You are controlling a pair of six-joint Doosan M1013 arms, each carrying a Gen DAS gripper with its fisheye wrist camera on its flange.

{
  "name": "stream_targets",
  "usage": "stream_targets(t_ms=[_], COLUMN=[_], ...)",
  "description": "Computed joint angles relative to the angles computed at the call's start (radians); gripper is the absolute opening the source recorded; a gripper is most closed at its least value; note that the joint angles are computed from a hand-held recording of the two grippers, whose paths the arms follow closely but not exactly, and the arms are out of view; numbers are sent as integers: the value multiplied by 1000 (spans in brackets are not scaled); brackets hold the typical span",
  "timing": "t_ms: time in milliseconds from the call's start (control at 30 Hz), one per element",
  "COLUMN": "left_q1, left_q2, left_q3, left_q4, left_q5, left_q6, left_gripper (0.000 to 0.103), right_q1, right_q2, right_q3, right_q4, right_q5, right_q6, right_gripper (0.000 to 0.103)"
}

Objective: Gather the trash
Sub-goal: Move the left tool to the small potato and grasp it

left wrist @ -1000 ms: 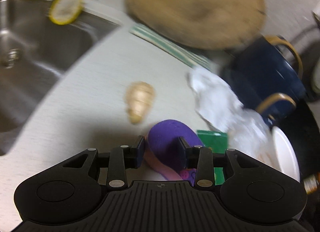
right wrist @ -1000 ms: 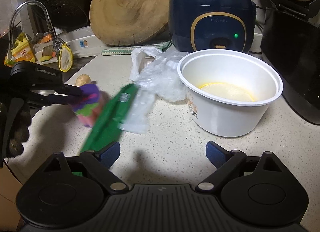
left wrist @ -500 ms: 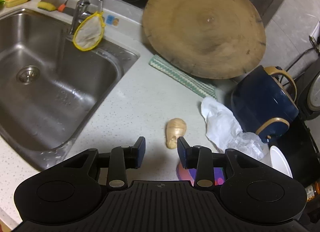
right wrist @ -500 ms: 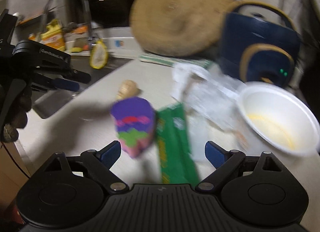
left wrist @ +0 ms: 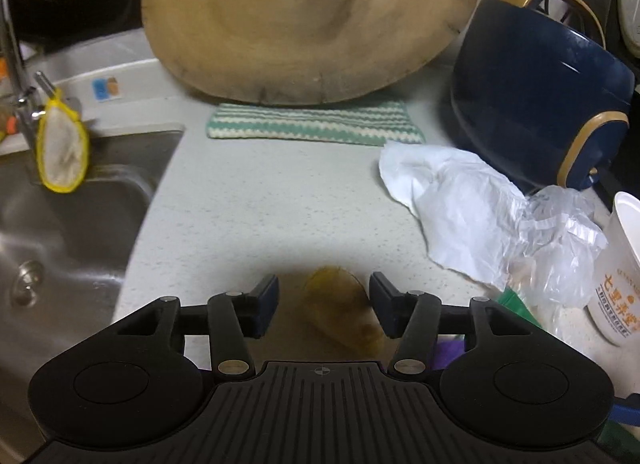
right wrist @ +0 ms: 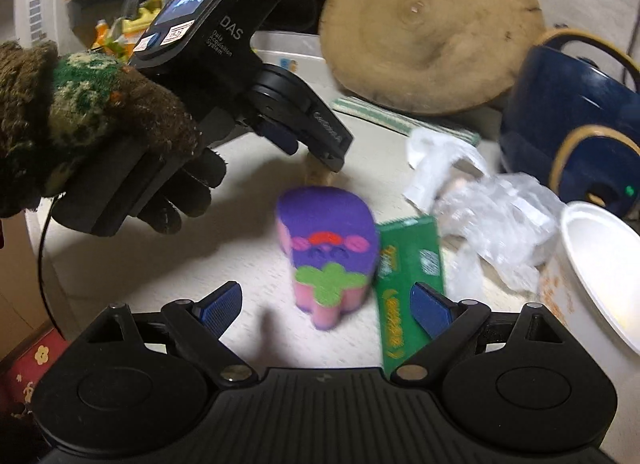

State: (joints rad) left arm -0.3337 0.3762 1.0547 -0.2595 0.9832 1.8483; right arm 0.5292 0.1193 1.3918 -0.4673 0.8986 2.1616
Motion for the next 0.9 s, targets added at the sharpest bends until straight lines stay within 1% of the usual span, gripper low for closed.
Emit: stream_targets(t_ms=[67, 100, 167, 233, 300, 333, 367, 400, 533, 700, 800, 900], left_q1=[-4, -6, -5, -3, 1, 4, 8, 13, 22, 40, 60, 76], left_q2=[8, 13, 23, 27, 20, 15, 10, 8, 0, -27, -52, -76], left_q3=[-6, -14, -30, -34, -17, -7, 2, 6, 13, 41, 69, 96], left_q4=[6, 5, -9, -23, -42, -58, -74, -102, -114, -109, -133, -154], left_q5=[-2, 7, 37, 53, 44, 35, 29, 34, 43, 48, 48, 53], left_q6=[-14, -23, -34, -25, -10, 3, 16, 34, 12, -56, -85, -85], left_gripper=[57, 57, 52, 51, 51, 49, 42, 40, 40, 40, 40, 40], right_q1=[-2, -2, -3, -3, -3, -3, -4, -5, -11, -30, -42, -44], right_q2=[-8, -13, -18, -22, -26, -28, -30, -30, -25, 4, 30, 47], right_q3=[7, 13, 18, 23, 29, 32, 35, 38, 35, 5, -20, -33], right_q4=[-10, -19, -24, -33, -50, -58, -62, -69, -96, -82, -43, -21], right_q5=[13, 15, 21, 30, 33, 34, 35, 33, 12, -36, -42, -53], right_q6=[29, 46, 63, 74, 88, 99, 109, 120, 152, 102, 49, 2], right_gripper=[92, 92, 92, 92, 92, 92, 92, 92, 92, 92, 92, 92])
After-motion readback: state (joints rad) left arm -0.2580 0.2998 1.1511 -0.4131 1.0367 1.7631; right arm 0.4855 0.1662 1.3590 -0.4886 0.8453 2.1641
